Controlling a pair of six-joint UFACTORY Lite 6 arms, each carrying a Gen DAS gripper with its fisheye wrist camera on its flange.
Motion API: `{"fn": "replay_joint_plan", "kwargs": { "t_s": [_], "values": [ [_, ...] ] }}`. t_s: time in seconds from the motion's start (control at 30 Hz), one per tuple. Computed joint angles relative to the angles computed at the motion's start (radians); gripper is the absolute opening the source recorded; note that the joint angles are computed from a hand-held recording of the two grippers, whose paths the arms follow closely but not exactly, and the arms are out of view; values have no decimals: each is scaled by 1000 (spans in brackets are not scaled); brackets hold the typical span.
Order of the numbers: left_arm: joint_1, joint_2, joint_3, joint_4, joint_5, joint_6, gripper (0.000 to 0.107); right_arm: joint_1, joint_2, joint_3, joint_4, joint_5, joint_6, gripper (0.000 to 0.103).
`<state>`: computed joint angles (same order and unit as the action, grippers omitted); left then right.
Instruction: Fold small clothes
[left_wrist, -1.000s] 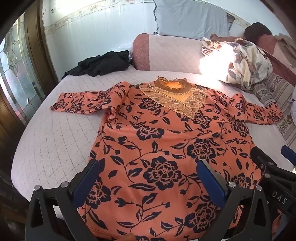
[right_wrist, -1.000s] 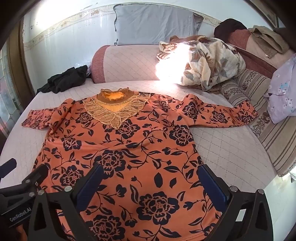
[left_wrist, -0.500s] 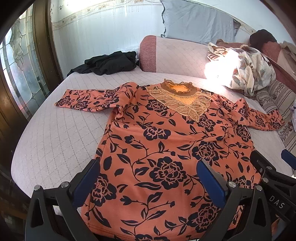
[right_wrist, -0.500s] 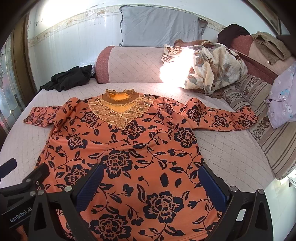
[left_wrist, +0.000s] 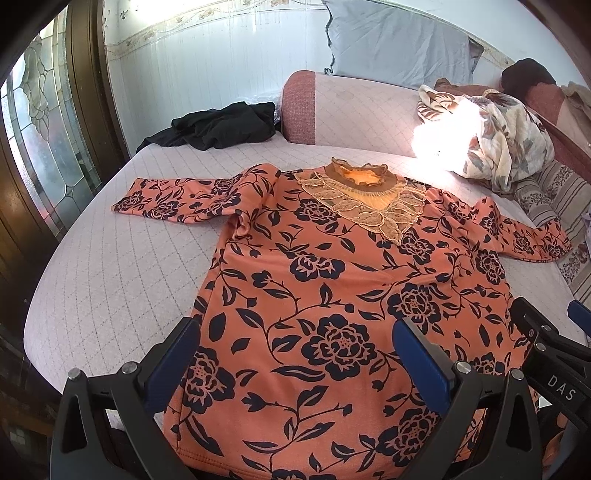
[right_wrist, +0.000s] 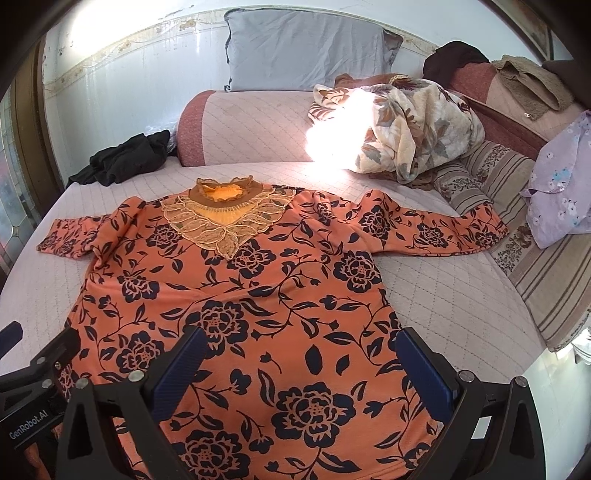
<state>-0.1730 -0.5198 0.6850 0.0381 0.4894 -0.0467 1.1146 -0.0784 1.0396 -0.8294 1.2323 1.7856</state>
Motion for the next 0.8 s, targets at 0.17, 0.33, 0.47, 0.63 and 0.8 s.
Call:
{"fn": "replay_joint_plan", "kwargs": {
  "t_s": [0.17, 0.33, 0.47, 0.63, 0.8],
  "values": [
    [-2, 0, -2, 8, -2, -8, 103, 0, -5, -4, -2, 2, -1, 103],
    [5, -2, -3, 1, -3, 1, 103, -4, -8, -4, -1, -1, -4, 103],
    [9, 0, -1, -6, -2, 10, 103, -6, -4, 0, 3, -4, -5, 103],
    [13, 2, 0, -8, -3, 12, 103, -10, -6, -6, 4, -16, -5, 103],
    [18, 7, 4, -9, -3, 15, 103, -12, -7, -9, 4, -20, -5, 103]
  ]
}}
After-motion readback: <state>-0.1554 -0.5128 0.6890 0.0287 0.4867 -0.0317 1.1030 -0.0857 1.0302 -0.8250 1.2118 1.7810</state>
